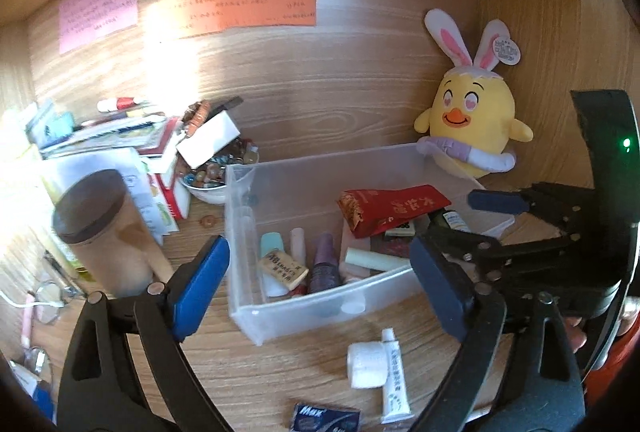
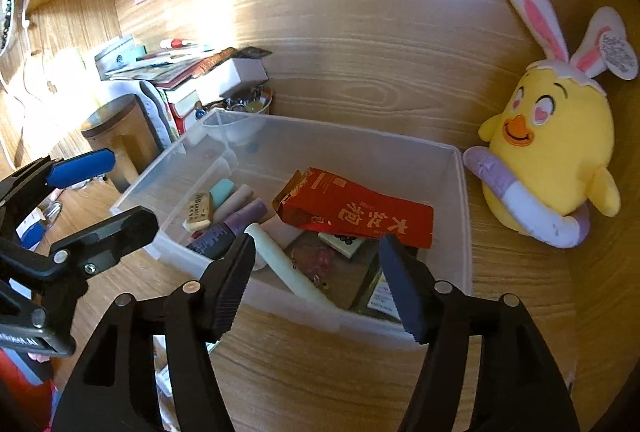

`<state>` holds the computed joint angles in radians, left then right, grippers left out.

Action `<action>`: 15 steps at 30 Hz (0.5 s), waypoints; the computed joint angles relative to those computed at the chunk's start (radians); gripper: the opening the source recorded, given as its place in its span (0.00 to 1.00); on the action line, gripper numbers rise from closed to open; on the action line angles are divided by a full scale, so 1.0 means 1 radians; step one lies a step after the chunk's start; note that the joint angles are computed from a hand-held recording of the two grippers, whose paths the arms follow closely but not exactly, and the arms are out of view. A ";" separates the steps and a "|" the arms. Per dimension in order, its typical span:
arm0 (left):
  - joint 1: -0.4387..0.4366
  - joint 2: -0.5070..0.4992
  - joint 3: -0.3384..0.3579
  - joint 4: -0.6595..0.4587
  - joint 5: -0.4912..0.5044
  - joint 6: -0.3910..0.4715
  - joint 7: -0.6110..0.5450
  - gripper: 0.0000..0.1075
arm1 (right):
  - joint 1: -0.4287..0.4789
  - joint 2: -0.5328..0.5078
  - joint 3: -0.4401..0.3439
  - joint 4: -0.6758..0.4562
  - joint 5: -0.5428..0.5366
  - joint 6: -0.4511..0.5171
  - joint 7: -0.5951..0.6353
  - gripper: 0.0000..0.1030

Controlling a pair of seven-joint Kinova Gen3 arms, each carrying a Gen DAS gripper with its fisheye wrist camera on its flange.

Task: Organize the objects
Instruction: 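Grasp the blue tape roll with the left tool while the right grasps the white pen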

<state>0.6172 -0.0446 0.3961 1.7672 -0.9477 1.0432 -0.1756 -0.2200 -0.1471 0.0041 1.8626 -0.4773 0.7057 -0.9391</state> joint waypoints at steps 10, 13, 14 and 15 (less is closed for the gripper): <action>0.059 -0.019 0.056 0.039 0.009 0.105 0.056 0.90 | -0.002 -0.073 0.048 0.070 -0.043 0.020 0.046 0.66; 0.069 -0.036 0.061 0.063 0.052 0.084 0.057 0.90 | -0.010 -0.099 0.064 0.098 -0.049 0.025 0.066 0.66; 0.069 -0.039 0.066 0.068 0.062 0.079 0.058 0.90 | -0.014 -0.109 0.073 0.109 -0.053 0.033 0.078 0.66; 0.069 -0.041 0.071 0.072 0.072 0.076 0.059 0.90 | -0.017 -0.120 0.080 0.120 -0.057 0.039 0.089 0.66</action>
